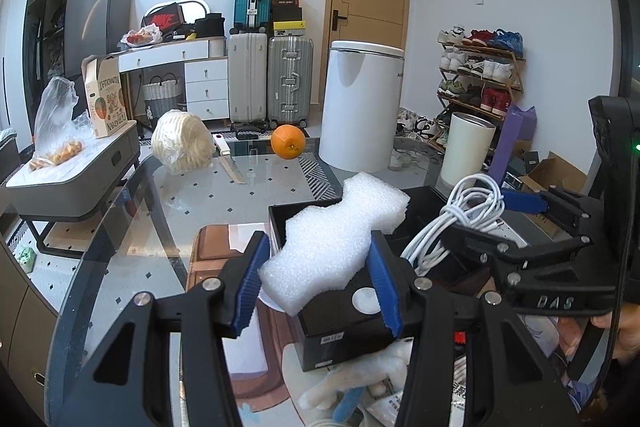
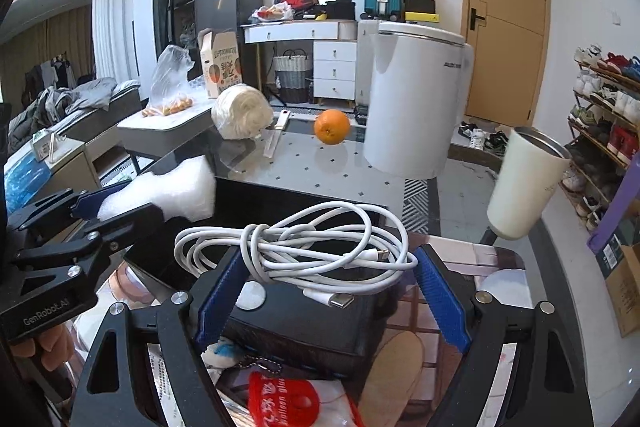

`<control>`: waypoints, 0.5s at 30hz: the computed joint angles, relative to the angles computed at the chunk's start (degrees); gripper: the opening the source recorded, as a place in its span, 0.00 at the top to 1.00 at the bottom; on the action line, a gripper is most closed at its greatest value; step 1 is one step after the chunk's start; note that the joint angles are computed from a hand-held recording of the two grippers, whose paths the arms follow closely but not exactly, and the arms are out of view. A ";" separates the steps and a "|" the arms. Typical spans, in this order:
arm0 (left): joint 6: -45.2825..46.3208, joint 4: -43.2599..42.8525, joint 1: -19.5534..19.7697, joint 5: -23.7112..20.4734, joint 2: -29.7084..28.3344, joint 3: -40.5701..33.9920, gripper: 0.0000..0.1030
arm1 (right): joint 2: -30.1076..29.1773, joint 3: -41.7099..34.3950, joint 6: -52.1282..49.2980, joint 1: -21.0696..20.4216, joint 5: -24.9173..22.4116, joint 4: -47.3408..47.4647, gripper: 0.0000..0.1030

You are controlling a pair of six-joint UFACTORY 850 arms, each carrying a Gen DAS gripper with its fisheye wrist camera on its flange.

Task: Organize soft objects
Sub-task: 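Lower the foam sheet and cable coil into the black box, opening both tools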

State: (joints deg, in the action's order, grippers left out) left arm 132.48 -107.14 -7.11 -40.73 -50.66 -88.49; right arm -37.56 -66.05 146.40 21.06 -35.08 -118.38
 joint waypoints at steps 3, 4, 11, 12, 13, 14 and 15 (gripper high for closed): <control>-0.69 0.69 -0.16 0.22 -0.43 -0.69 0.53 | -0.99 -1.67 -3.54 -0.10 1.46 1.86 0.13; -0.94 1.02 -0.25 0.28 -0.56 -0.88 0.53 | -1.04 -1.68 -4.02 -0.06 1.43 2.01 0.09; -1.41 2.22 -0.94 1.24 -0.97 -1.43 0.40 | -0.53 -0.61 -3.23 -0.14 0.80 0.58 0.04; -1.30 2.02 -0.93 1.33 -0.96 -1.44 0.37 | -0.26 -0.16 -3.19 -0.04 0.57 0.60 0.03; -1.01 1.58 -0.91 1.38 -0.89 -1.33 0.32 | -0.08 0.11 -3.00 -0.03 0.50 0.41 0.03; -1.23 1.70 -0.83 1.21 -0.91 -1.34 0.29 | 0.22 0.61 -2.45 -0.06 0.28 0.01 0.03; -1.50 1.78 -0.75 0.97 -0.89 -1.30 0.28 | 0.45 0.98 -2.09 -0.02 0.11 -0.18 0.03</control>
